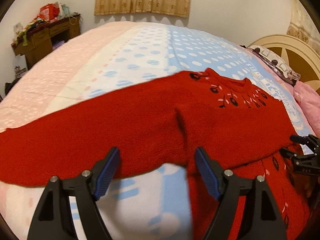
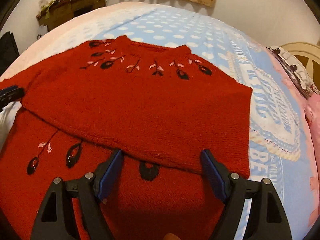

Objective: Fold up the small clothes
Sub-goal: 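Move the left tool to the other sleeve cuff and grasp it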

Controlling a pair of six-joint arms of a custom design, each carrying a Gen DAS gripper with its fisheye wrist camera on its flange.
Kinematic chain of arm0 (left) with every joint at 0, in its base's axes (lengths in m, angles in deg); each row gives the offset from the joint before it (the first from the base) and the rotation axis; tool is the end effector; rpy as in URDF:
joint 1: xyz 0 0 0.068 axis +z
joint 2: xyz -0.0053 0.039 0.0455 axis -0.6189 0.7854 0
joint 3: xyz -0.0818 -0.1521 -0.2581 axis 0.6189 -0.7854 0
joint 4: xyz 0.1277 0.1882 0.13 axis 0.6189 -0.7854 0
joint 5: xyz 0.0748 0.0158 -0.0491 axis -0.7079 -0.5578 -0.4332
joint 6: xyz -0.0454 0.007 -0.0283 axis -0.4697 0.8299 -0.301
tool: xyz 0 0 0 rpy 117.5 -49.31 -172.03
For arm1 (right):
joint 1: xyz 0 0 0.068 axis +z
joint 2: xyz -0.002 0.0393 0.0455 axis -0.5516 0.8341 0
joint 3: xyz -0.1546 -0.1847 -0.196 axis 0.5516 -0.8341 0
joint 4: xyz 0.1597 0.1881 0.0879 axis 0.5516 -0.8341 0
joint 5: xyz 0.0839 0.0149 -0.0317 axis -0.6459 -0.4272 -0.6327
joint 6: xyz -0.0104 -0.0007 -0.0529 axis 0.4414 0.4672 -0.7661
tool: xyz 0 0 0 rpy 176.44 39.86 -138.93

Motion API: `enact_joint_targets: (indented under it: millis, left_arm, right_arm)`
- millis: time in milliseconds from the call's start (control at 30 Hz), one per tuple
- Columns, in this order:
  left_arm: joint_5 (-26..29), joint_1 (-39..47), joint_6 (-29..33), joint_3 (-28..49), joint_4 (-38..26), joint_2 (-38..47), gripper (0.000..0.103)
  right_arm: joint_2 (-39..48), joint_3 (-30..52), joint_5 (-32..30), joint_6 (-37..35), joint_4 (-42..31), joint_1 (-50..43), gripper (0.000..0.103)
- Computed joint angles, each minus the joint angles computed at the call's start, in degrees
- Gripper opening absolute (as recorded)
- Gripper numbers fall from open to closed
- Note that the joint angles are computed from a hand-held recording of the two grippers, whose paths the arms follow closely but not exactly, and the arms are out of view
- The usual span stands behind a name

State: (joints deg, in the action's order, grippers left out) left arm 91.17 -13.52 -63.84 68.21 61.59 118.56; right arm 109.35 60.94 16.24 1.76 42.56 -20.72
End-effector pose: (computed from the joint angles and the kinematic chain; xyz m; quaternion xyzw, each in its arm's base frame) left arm 0.1614 0.0604 0.2063 -0.0155 0.9348 -0.0518 0.3512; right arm 0.1910 0.0383 0.1861 -0.1208 0.9481 -0.0437 0.2908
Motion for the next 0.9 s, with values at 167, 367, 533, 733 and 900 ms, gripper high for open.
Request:
enact_joint_targets:
  millis: [167,367,533,733,900]
  left_arm:
    - [4.88,14.0,10.83,2.43,-5.99,-1.22,0.087]
    - [6.64,31.3,22.29,6.58,-4.63,5.45,0.087]
    - [4.83,41.33,21.76,13.48,-0.05,16.97,0.087]
    - [3.27,47.23,13.65,23.59,2.46,29.53,0.084]
    - [2.18,45.6,11.06,26.32,2.67,33.84,0.075]
  right_arm:
    - [-6.37,-0.93,0.81,0.58,-3.46,3.4,0.08]
    - [-12.23,-2.88,3.48,4.21,-6.49,12.74,0.08]
    - [-14.83,-4.48,9.29,6.19,-8.32,22.59,0.08]
    - [-15.93,-5.2,14.12,7.67,-9.17,28.58,0.08]
    - [-14.83,-5.72,16.16,8.5,-8.69,30.84,0.08]
